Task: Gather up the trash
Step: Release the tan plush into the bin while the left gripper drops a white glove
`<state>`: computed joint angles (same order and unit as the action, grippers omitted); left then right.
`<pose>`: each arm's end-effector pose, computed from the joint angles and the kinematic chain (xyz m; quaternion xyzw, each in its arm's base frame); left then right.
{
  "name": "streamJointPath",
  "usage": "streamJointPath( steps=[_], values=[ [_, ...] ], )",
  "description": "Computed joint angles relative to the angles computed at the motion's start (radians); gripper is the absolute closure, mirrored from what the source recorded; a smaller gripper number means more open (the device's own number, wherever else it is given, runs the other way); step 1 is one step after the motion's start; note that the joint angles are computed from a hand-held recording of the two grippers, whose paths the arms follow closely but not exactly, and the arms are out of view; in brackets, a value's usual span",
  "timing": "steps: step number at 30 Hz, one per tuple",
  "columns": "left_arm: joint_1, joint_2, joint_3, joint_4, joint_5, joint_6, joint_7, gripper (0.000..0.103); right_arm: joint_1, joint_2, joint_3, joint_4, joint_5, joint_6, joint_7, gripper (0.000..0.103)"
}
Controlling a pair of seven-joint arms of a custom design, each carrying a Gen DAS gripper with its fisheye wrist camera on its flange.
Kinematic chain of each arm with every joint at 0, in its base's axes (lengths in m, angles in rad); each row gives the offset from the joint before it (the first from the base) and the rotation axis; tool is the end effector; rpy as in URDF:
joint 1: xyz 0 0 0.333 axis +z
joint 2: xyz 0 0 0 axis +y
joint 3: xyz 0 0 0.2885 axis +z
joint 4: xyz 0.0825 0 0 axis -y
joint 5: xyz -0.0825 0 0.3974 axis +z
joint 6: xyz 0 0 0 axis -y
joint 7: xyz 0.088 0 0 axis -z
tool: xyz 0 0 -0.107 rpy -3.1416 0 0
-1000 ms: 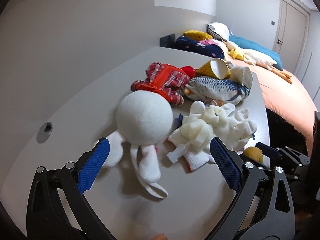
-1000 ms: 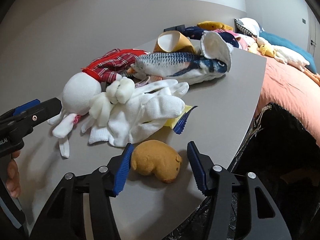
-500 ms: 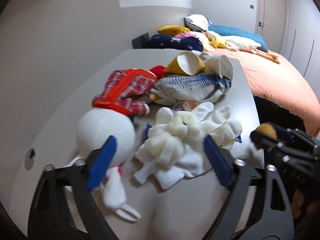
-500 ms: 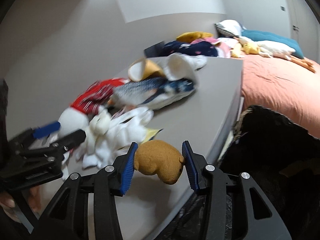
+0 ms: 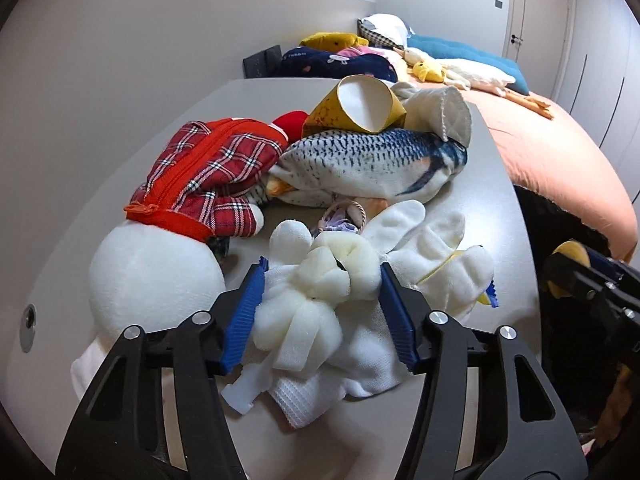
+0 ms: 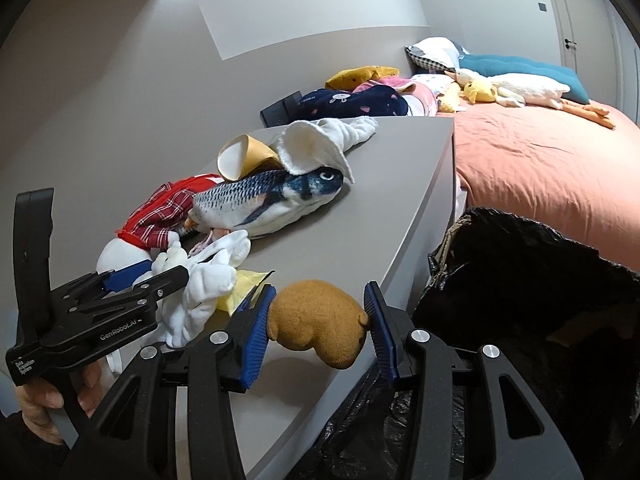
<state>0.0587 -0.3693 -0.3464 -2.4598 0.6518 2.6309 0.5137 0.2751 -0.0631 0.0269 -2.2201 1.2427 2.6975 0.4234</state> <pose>0.4644 -0.1561 0.4427 -0.7397 0.5679 -0.1929 0.3050 0.5429 0.1360 0.4097 -0.7558 0.4864 -0.0682 0.4331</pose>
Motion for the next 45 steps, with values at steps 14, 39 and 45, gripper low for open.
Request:
streamJointPath(
  steps=[14,39,45],
  values=[
    [0.02,-0.068,-0.045,-0.005,0.014,-0.003,-0.067,0.059,-0.001,-0.068,-0.03,-0.041,0.015,0.001,-0.027,0.056],
    [-0.104,0.068,-0.103,0.164,0.082,-0.014,-0.15,0.059,-0.047,-0.209,-0.156,-0.126,0.005,-0.013,-0.068,0.056],
    [-0.18,0.173,-0.071,0.254,0.129,-0.012,-0.147,0.059,-0.076,-0.206,-0.179,-0.119,0.002,0.0,-0.058,0.056]
  ],
)
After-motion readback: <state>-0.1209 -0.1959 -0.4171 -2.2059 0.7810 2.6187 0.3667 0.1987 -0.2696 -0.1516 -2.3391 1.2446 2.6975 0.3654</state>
